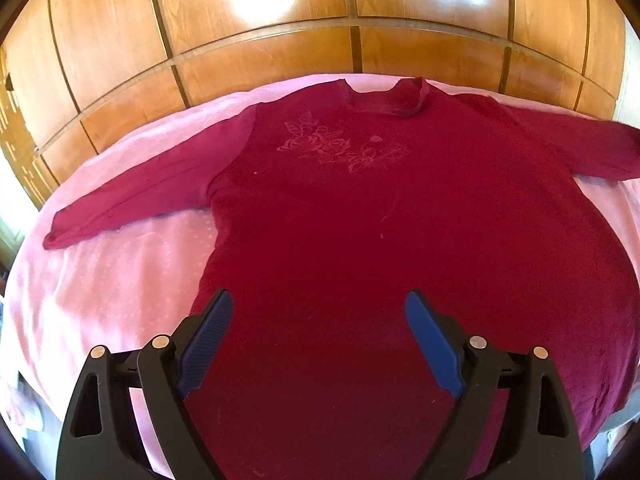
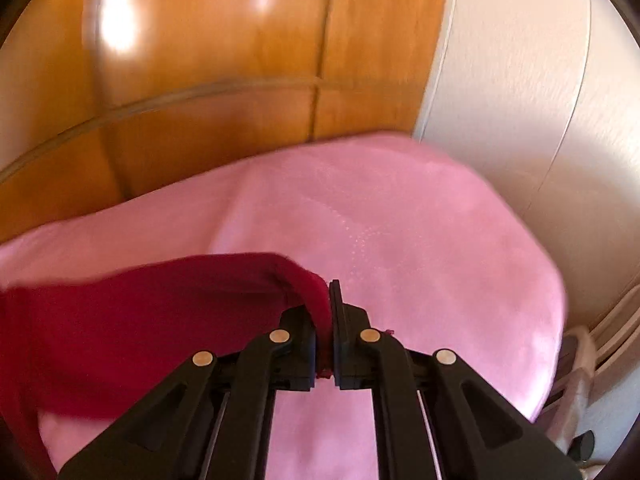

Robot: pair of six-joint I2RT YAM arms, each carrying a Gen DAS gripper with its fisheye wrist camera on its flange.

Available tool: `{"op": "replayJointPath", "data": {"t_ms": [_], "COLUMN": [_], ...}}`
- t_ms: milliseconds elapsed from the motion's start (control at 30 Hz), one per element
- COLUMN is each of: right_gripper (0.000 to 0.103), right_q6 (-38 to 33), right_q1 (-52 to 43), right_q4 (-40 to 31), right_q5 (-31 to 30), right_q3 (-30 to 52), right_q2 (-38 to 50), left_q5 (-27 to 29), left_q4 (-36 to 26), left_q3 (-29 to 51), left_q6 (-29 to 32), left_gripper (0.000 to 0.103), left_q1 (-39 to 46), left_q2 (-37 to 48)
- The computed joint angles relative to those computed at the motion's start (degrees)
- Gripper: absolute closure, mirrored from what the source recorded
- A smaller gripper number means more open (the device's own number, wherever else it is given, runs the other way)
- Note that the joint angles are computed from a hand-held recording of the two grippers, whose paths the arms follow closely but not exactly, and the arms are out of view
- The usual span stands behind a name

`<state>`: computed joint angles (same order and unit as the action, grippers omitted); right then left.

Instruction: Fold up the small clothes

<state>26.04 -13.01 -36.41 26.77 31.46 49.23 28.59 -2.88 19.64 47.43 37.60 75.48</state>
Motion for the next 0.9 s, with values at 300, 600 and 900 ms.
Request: {"op": "replayJointPath", "data": {"t_ms": [300, 600, 900], "right_gripper": [0.033, 0.053, 0.095], "right_q6": [4.2, 28.7, 38.6], "right_q1": [-5.7, 17.6, 18.0], "right_q4": [9.2, 15.8, 35.7], "right_q5": [0.9, -21.7, -19.2], "right_q3": [0.1, -16.6, -18.6], "right_q2": [14.7, -7.9, 12.4], "left_q5": [-0.4, -2.1, -1.5], "left_q4": [-0.8, 2.8, 5.4], "left_q3": [0.3, 1.4, 0.4], "left_q6": [-2.7, -7.8, -6.2], "left_gripper": [0.016, 0.016, 0.016], "left_q1": [-2.4, -5.2, -2.4], "left_q2": [-2.5, 1.1, 2.6]}}
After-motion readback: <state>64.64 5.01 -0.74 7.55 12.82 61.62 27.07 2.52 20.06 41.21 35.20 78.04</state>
